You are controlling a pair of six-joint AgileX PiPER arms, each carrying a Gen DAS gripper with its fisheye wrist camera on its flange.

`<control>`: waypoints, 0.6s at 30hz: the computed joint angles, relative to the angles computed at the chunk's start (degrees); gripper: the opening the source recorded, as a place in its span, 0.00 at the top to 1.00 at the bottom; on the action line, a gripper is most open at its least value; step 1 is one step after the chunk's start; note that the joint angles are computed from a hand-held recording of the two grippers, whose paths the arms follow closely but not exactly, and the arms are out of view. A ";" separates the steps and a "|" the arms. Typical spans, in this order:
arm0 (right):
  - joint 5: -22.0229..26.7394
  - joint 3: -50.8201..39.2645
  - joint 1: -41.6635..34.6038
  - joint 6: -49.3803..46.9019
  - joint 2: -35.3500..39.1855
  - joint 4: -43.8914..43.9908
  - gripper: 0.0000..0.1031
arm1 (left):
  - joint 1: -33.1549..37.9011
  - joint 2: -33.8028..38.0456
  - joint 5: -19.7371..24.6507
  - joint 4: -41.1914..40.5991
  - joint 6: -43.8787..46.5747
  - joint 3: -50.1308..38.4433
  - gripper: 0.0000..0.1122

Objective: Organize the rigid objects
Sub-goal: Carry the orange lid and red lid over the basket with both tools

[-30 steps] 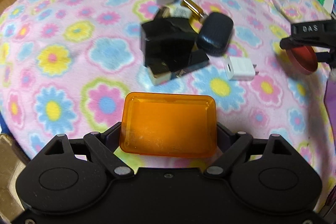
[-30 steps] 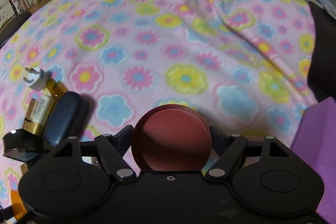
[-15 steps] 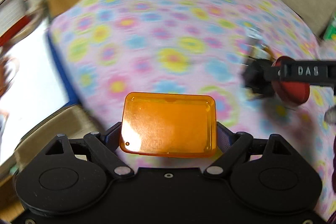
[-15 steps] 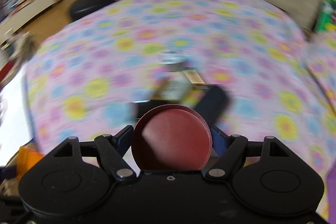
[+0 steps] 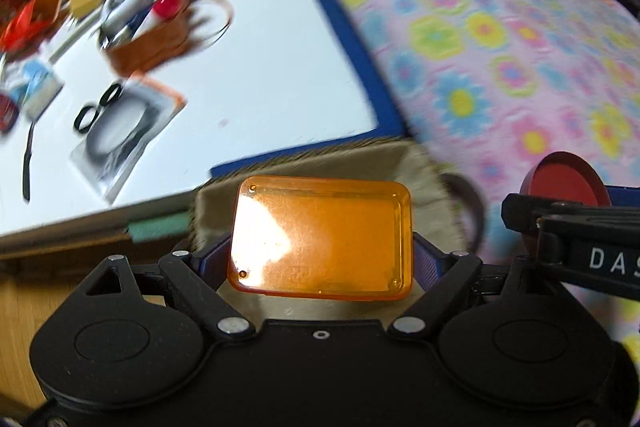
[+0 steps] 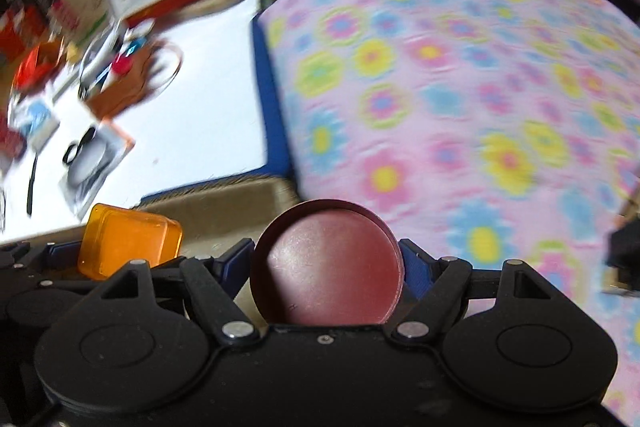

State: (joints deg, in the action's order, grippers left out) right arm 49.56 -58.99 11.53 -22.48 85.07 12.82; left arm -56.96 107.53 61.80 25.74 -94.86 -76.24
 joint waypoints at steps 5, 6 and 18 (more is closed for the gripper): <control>-3.59 0.84 5.15 4.95 4.04 -2.99 0.26 | 1.33 -0.19 -5.75 -1.18 -1.64 6.27 0.25; -4.61 1.12 5.61 5.83 4.67 -3.82 0.26 | 1.54 -0.33 -6.62 -1.46 -1.68 7.08 0.25; -7.74 -1.04 6.49 6.60 10.65 -5.52 0.25 | 3.85 1.69 -9.81 -3.74 -3.75 11.05 0.25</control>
State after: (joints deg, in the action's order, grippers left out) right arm 41.81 -60.03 18.02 -15.88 95.72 7.30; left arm -53.11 109.22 51.99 22.00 -98.61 -65.19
